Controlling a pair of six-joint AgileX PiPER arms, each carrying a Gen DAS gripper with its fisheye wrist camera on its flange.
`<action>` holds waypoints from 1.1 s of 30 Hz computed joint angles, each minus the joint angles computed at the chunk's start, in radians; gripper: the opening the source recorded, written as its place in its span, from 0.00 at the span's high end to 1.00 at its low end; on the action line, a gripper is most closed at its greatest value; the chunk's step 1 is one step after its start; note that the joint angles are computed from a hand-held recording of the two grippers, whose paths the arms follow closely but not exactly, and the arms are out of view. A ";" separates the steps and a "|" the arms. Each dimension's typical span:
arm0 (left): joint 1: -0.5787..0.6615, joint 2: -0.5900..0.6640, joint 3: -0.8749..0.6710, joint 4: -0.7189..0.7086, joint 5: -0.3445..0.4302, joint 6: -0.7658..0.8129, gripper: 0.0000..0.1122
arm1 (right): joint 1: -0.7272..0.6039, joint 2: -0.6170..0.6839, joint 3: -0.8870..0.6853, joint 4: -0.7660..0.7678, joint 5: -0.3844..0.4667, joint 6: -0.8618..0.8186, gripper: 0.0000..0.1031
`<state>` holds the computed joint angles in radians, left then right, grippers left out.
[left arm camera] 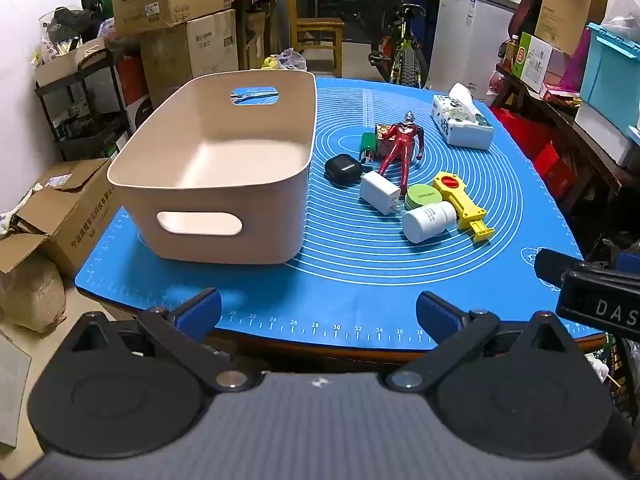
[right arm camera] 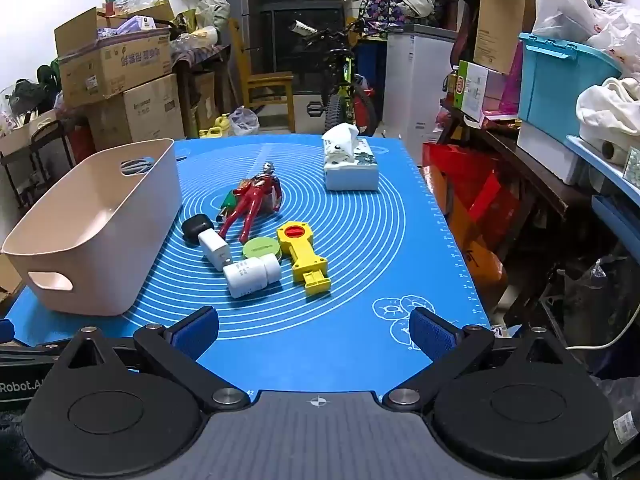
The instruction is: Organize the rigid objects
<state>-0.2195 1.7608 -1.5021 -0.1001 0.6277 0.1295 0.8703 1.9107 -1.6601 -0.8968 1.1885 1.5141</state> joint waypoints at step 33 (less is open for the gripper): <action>-0.017 0.000 0.011 0.035 -0.017 -0.004 0.09 | -0.025 -0.011 0.022 0.027 -0.041 0.023 0.02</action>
<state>-0.2361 1.7611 -1.4906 -0.0648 0.6103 0.1252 0.8454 1.8996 -1.6380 -0.8698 1.1472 1.5370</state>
